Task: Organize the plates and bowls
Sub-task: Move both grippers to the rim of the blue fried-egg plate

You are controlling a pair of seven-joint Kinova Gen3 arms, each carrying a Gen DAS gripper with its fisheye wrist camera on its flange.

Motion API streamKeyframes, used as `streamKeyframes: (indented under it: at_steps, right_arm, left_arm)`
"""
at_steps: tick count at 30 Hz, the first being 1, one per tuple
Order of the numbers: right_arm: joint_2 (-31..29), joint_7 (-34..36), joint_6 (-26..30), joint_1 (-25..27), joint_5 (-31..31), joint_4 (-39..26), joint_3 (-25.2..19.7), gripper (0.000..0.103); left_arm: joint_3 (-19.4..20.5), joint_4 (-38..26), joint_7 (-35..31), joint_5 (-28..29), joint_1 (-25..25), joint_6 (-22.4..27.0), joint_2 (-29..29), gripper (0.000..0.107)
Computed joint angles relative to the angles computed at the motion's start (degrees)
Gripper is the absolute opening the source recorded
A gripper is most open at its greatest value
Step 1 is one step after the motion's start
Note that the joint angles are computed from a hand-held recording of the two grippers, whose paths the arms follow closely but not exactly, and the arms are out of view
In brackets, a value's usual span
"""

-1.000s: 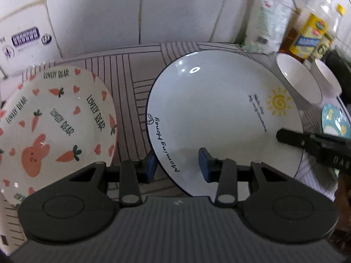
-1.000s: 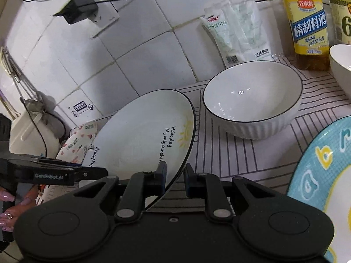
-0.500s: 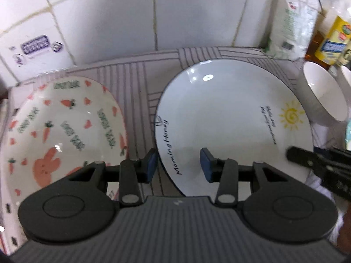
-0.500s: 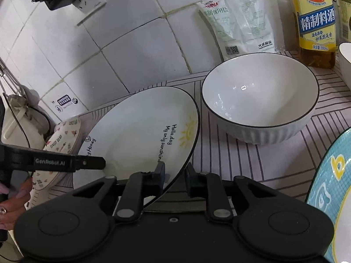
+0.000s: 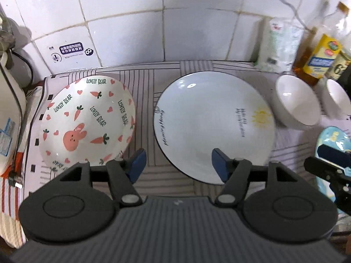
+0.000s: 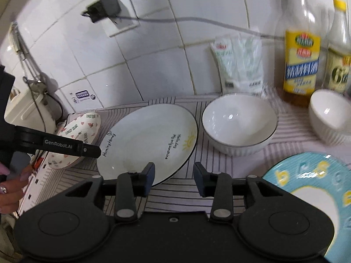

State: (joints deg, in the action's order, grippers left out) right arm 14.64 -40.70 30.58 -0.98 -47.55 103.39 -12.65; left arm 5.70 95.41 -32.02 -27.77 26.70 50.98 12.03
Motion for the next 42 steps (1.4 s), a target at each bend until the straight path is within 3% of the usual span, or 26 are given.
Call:
streamKeyframes:
  at_steps: [9, 10, 14, 20, 23, 25, 28, 33, 38, 42]
  right_arm:
    - [-7.23, 7.84, 7.84, 2.64, -1.75, 0.39, 4.46, 0.064]
    - [-7.91, 8.5, 9.18, 2.79, -1.94, 0.36, 5.39, 0.065]
    - [-10.52, 12.32, 16.75, 5.22, -5.68, 0.79, 9.72, 0.069]
    - [-15.45, 11.75, 21.08, 5.92, -1.96, 1.47, 15.02, 0.072]
    - [-16.53, 11.86, 23.65, 6.65, -0.17, 0.93, 17.45, 0.075]
    - [-16.62, 13.16, 25.13, 7.65, -0.37, 1.06, 19.0, 0.083]
    - [-16.27, 16.16, 26.43, 9.49, -2.17, 2.46, 20.85, 0.083]
    - [-14.66, 21.19, 23.71, 12.32, -6.45, 7.58, 21.53, 0.091]
    - [-11.94, 24.73, 15.06, 12.85, -10.23, 13.47, 20.06, 0.092]
    - [-8.86, 30.91, 10.26, 15.03, -17.27, 17.21, 18.31, 0.092]
  left_arm:
    - [3.35, -5.98, 3.62, -3.16, 6.37, 8.77, -1.35, 0.082]
    - [3.77, -6.52, 4.01, -3.41, 7.13, 9.33, -1.26, 0.087]
    - [4.93, -8.27, 5.61, -4.31, 10.1, 10.85, -0.34, 0.091]
    - [5.28, -10.77, 10.14, -3.35, 14.52, 12.38, 2.12, 0.095]
    - [4.78, -10.2, 13.34, -2.42, 15.61, 10.33, 1.82, 0.095]
    - [4.57, -9.47, 14.79, -2.81, 16.05, 9.01, 1.61, 0.095]
    - [4.17, -9.05, 18.26, -5.48, 17.71, 8.75, 2.26, 0.096]
    - [4.53, -8.8, 18.25, -3.96, 17.79, 6.08, 4.33, 0.096]
    - [3.64, -8.24, 16.54, -0.67, 17.62, 0.1, 7.12, 0.096]
    - [2.05, -8.02, 15.46, -0.62, 18.56, -4.7, 9.41, 0.096]
